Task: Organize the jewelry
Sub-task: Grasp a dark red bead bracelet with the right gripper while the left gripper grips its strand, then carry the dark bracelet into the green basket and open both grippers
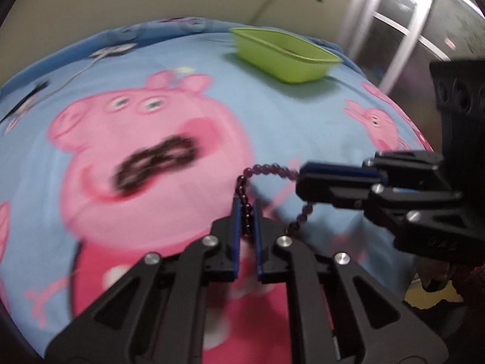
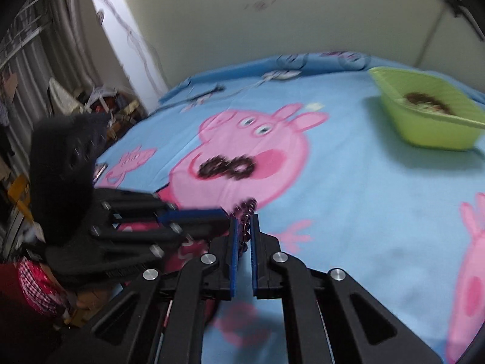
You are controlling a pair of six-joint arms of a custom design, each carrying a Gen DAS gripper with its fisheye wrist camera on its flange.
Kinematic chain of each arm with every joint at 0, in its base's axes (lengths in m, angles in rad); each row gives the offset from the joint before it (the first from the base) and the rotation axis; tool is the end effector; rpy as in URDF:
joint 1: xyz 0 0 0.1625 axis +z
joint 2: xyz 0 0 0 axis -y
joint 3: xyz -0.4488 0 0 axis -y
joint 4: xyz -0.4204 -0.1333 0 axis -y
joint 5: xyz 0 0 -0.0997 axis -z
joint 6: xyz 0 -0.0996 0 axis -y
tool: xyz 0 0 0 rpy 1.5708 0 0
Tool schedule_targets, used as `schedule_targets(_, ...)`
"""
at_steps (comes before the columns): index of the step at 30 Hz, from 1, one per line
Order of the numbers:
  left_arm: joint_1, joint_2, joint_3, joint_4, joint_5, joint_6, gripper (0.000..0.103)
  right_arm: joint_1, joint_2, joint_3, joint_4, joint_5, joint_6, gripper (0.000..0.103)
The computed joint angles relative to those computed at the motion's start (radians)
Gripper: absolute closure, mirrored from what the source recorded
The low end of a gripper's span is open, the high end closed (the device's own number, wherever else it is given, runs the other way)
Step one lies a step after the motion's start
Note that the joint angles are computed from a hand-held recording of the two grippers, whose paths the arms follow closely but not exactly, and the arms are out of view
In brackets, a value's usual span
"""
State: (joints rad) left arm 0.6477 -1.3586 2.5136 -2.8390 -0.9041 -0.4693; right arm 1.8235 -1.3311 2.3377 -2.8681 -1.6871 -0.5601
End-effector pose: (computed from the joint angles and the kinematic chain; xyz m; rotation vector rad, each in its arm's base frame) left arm -0.1793 -0.3800 0.1501 0.5381 2.5588 -0.6942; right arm 0.2317 -0.4103 0.1770 1.1455 -2.7254 0.4013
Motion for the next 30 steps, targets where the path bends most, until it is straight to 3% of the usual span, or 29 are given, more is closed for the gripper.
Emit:
schedule_targets(8, 0.036, 0.171, -0.156, -0.177, -0.077, 0.137, 0.096, -0.042, -0.082, -0.067, -0.015, 0.035, -0.038, 0.103)
schedule_targets(15, 0.09, 0.289, -0.387, -0.198, -0.042, 0.291, 0.096, -0.061, 0.007, -0.243, -0.049, 0.055, -0.014, 0.103)
schedule_targets(18, 0.124, 0.353, -0.489, -0.227, -0.017, 0.353, 0.093, -0.075, 0.1, -0.333, -0.101, 0.0, 0.037, 0.103)
schedule_targets(20, 0.147, 0.382, -0.544, -0.188, -0.005, 0.352, 0.078, -0.073, 0.151, -0.366, -0.141, -0.096, 0.056, 0.103)
schedule_targets(21, 0.149, 0.384, -0.553, -0.171, 0.02, 0.337, 0.078, -0.074, 0.162, -0.368, -0.152, -0.129, 0.066, 0.103)
schedule_targets(22, 0.15, 0.373, -0.539, -0.178, 0.033, 0.322, 0.078, -0.081, 0.161, -0.367, -0.144, -0.146, 0.088, 0.103)
schedule_targets(25, 0.143, 0.297, -0.437, -0.274, 0.036, 0.32, 0.077, -0.115, 0.106, -0.259, -0.259, -0.054, 0.119, 0.103)
schedule_targets(28, 0.11, 0.191, -0.293, -0.337, 0.108, 0.275, 0.077, -0.14, 0.042, -0.157, -0.286, 0.039, 0.144, 0.103)
schedule_targets(30, 0.085, 0.122, -0.209, -0.314, 0.177, 0.198, 0.077, -0.142, 0.018, -0.105, -0.289, 0.058, 0.142, 0.103)
